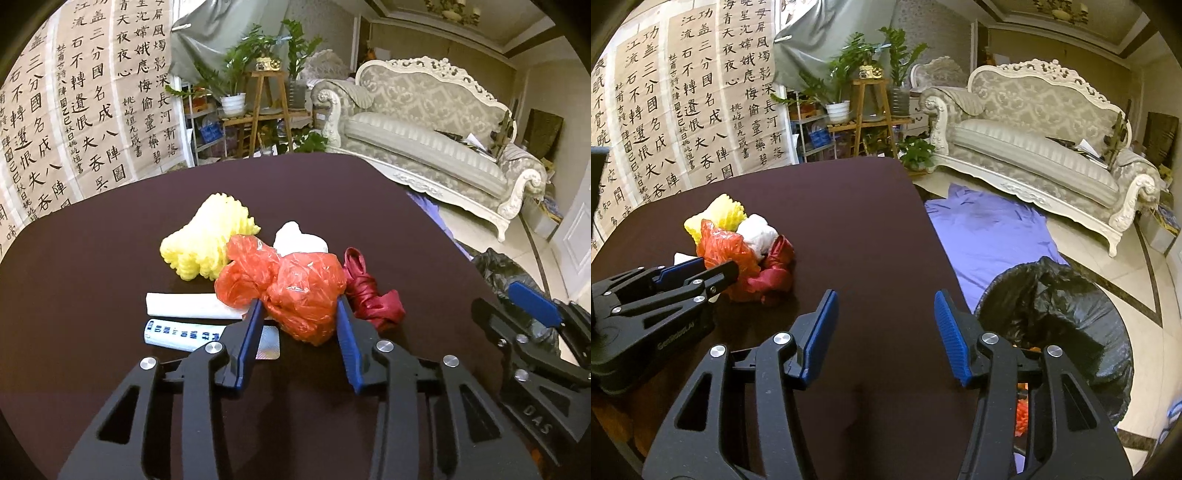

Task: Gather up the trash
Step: 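Grasp the orange plastic bag with the left tool while the right grasps the red cloth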

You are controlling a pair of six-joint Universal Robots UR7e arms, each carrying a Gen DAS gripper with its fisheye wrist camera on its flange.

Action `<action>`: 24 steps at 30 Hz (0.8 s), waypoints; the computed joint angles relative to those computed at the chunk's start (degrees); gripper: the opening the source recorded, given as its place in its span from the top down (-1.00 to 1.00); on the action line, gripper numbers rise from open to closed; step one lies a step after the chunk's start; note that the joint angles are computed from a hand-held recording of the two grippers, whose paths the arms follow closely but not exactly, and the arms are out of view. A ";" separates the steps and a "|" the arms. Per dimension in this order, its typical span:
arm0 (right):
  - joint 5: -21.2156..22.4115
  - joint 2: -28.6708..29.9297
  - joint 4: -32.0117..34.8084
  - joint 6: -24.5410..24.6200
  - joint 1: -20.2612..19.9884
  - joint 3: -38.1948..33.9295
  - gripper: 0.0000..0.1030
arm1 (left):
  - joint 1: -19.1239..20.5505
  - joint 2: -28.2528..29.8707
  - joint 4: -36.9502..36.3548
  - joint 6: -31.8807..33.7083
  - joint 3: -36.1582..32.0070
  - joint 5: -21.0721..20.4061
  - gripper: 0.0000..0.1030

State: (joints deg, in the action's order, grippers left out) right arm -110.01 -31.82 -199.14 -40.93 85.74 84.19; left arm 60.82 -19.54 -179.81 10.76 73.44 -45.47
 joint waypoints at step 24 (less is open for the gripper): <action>0.06 5.80 13.15 0.30 3.71 -8.37 -0.13 | 2.39 -8.27 -6.81 -1.28 10.80 4.78 0.23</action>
State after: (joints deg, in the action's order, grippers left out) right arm -109.95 -26.01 -185.99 -40.63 89.45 75.83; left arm 63.21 -27.81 -186.62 9.49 84.24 -40.70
